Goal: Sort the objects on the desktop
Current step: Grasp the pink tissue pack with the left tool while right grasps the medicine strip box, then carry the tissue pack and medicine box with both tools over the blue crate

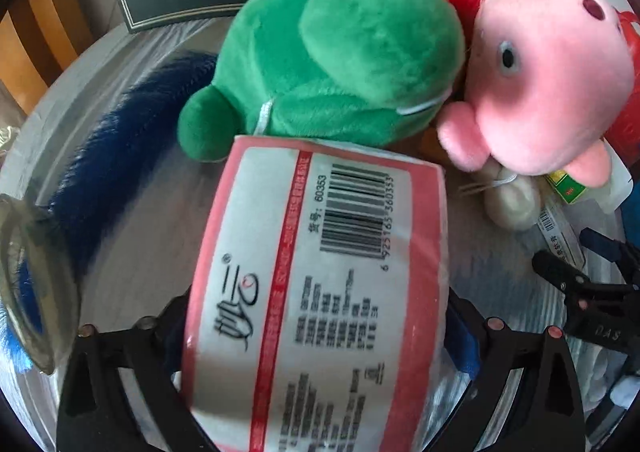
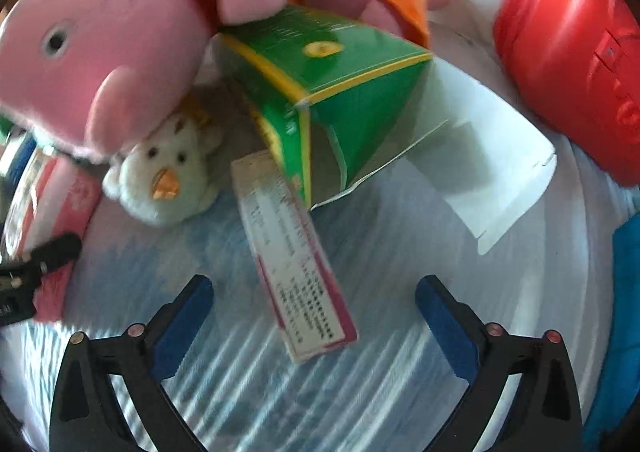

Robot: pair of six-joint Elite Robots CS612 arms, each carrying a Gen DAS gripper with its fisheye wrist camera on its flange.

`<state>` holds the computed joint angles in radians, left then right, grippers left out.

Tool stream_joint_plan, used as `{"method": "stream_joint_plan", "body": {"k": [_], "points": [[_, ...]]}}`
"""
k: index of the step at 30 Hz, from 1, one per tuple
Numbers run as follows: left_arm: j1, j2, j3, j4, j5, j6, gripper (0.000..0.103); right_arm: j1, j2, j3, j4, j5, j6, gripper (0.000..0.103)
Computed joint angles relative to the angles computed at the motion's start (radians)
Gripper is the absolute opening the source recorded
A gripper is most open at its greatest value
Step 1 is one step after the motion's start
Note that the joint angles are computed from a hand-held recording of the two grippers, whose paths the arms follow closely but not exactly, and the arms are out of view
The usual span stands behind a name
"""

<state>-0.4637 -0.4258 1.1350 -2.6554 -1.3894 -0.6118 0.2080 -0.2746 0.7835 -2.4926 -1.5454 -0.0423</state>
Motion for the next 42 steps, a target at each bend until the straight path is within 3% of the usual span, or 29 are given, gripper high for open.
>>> {"method": "stream_joint_plan", "body": {"k": [4, 9, 11, 12, 17, 18, 21, 23, 34, 37, 42], "points": [[-0.010, 0.001, 0.001, 0.007, 0.028, 0.024, 0.103, 0.003, 0.007, -0.005, -0.024, -0.029, 0.055, 0.103], [-0.015, -0.006, 0.011, 0.012, 0.034, 0.041, 0.103, 0.000, 0.008, -0.021, 0.010, -0.018, 0.038, 0.101], [-0.015, -0.009, 0.017, 0.010, 0.031, 0.049, 0.102, 0.001, 0.001, -0.014, 0.015, -0.025, 0.040, 0.083], [-0.018, -0.012, 0.020, 0.014, 0.040, 0.054, 0.099, 0.001, -0.007, -0.002, 0.003, -0.020, 0.037, 0.068], [-0.019, -0.026, 0.043, -0.011, 0.025, 0.051, 0.091, 0.004, 0.000, -0.021, 0.008, 0.007, 0.009, 0.065], [-0.020, -0.031, 0.051, -0.017, 0.015, 0.054, 0.091, 0.007, 0.004, -0.022, -0.009, -0.006, 0.002, 0.060], [-0.030, -0.051, 0.086, -0.025, 0.029, 0.059, 0.091, 0.008, -0.007, -0.004, -0.012, 0.009, -0.004, 0.034], [-0.038, -0.069, 0.118, -0.038, 0.037, 0.057, 0.091, 0.004, -0.022, 0.024, -0.013, 0.049, 0.003, 0.028], [-0.109, -0.210, 0.340, -0.194, 0.063, 0.009, 0.091, 0.012, -0.215, 0.392, -0.227, 0.076, 0.032, 0.028], [-0.103, -0.237, 0.378, -0.246, 0.086, 0.030, 0.091, 0.009, -0.285, 0.509, -0.324, 0.084, 0.024, 0.028], [-0.128, -0.305, 0.464, -0.348, 0.139, 0.042, 0.091, 0.014, -0.396, 0.696, -0.497, 0.082, 0.041, 0.028]]}}
